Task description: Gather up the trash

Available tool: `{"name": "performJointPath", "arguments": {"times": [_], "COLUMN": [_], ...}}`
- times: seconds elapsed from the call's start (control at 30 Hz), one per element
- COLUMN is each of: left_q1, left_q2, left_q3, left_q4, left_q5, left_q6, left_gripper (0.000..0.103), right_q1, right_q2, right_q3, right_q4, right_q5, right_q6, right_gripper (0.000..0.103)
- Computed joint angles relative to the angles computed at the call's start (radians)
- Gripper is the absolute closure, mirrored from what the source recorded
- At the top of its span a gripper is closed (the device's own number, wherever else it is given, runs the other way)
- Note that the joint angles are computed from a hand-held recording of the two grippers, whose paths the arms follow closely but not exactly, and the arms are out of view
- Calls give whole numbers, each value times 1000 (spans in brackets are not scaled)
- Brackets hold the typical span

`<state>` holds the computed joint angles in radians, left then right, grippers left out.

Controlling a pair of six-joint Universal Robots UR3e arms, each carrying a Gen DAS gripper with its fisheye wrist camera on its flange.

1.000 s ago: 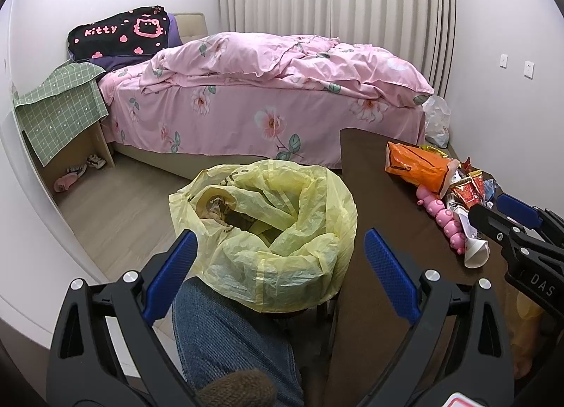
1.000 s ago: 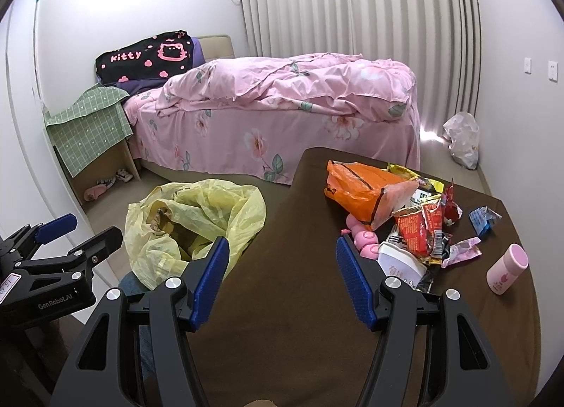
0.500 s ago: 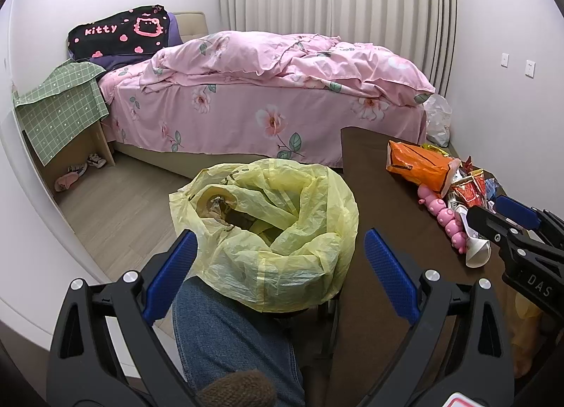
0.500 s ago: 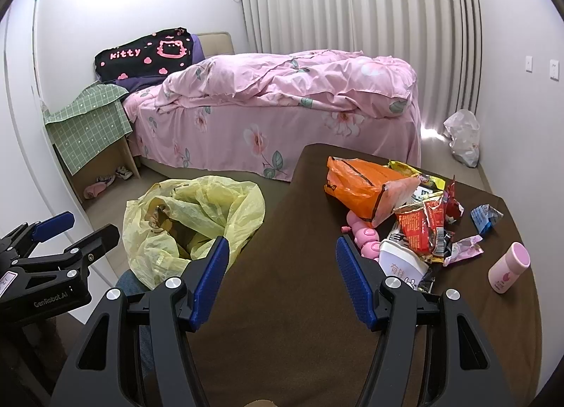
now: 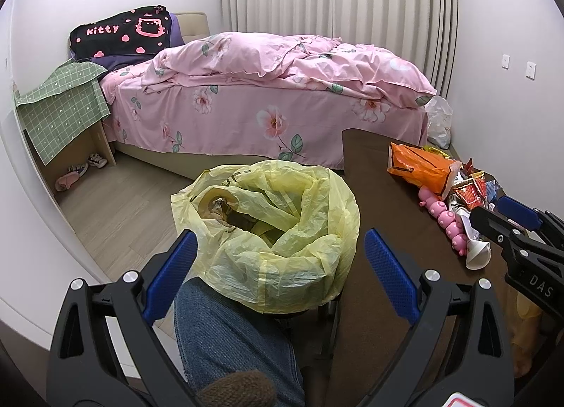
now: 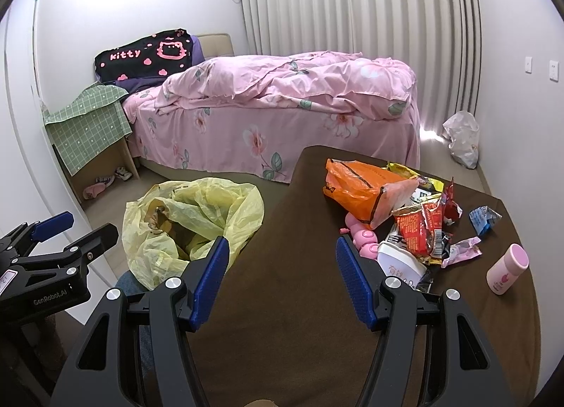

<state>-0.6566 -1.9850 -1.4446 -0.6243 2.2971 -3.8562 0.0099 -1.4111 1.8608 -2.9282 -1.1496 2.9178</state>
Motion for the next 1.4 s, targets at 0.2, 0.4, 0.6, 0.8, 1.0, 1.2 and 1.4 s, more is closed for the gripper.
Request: {"name": "performJointPath", "arguments": {"times": [0.2,0.4,0.6,0.8,1.0,1.2,1.4], "left_q1": [1,0,1,8,33,57,65], "left_q2": [0,-1,0,-2,-79,-193,-343], "left_q3": [-1,0,0,2,64,163,336], "left_q4": [1,2,2,7,48,122,182], "left_q5": [-1,1,-1,-15,-82,-204,-321], "left_q6": [0,1,1,-1,49,138,210], "left_gripper": [12,12,12,12,12,12,10], "right_q1": [1,0,-7,-27,-135,-267,-336], "right_q2": [-4,-4,-6,-15,-30,-13,38], "right_q3": [-2,-1,0,1,31,57,74], "right_q4": [10,7,8,4,-22,-24,-48], "right_q5": [0,-1,4,-2,0,8,14], "right_q6": [0,-1,-1,0,5,-18,-74], "right_gripper": [43,43,43,43,43,43,43]}}
